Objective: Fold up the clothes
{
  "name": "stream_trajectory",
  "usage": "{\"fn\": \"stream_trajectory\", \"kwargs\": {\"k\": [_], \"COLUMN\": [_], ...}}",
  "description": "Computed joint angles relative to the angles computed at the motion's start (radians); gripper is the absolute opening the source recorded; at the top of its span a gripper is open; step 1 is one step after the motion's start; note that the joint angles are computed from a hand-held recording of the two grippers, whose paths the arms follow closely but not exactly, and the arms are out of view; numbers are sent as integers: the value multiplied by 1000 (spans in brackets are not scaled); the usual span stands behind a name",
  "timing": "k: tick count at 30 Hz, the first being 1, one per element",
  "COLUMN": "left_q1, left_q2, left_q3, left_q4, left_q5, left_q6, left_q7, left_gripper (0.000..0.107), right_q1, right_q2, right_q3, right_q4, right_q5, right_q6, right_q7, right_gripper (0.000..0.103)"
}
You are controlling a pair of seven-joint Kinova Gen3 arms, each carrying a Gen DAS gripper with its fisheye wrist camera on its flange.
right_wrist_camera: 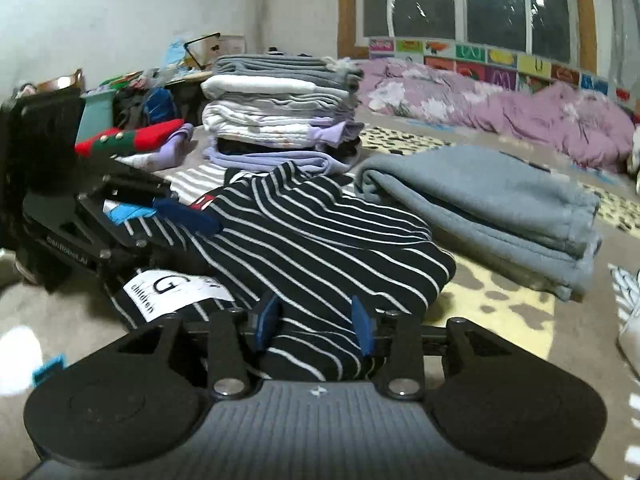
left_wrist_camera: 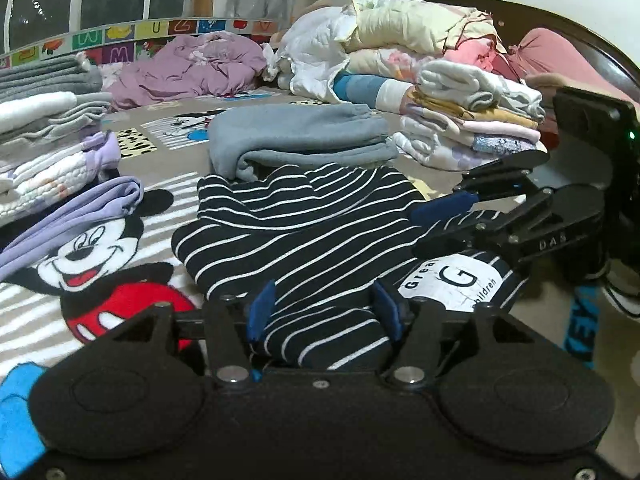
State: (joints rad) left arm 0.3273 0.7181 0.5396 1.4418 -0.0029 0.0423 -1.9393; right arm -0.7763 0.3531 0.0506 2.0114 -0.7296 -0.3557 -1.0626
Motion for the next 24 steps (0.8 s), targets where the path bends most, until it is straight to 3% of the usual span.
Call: {"fn": "stream_trajectory", "kwargs": {"k": [3,6,8,10,12,15,19,22,24], "left_q1": [-85,-195,-259,-286,-255,-176,-158,-214,-221], "left_q2": [-15,-20,7,26,39,18,4,9,-1], "left_q3": [109,248,341,384,353,250,224,287,288], "left_q4": [52,113,128,128,96,69,83,105,126], "left_q5": [-31,-103,-113,-91,-110,-69,-27,-4,14], "left_q6": [-36,-82,-55,-14,50,66,44,24,-43], "left_q7": [-1,28,-21,-83,-87,-92,-142,-175,-166], "left_gripper": [55,55,52,45,45,48,49,49,53], "right_q1": [-36,11,29,10,20,42,69,49,95], "right_q2": [0,-51,-80,-92,-85,-71,-53,-56,-77], "right_q3": [26,-78,-127,-119,-125,-116,-127,-108,-157], "right_q4": [-3,59,105,119,107,75,70,73,92], "right_q5": [-31,42,106,114,107,107,148,173,244], "right_q6": [-15,-101,-154,-146,-109,-31,-4,-7,-32], "right_q7": [28,-46,-63,-25,3,-5,-83,-103,-171], "right_gripper": [41,41,39,39,38,38,39,39,39]}}
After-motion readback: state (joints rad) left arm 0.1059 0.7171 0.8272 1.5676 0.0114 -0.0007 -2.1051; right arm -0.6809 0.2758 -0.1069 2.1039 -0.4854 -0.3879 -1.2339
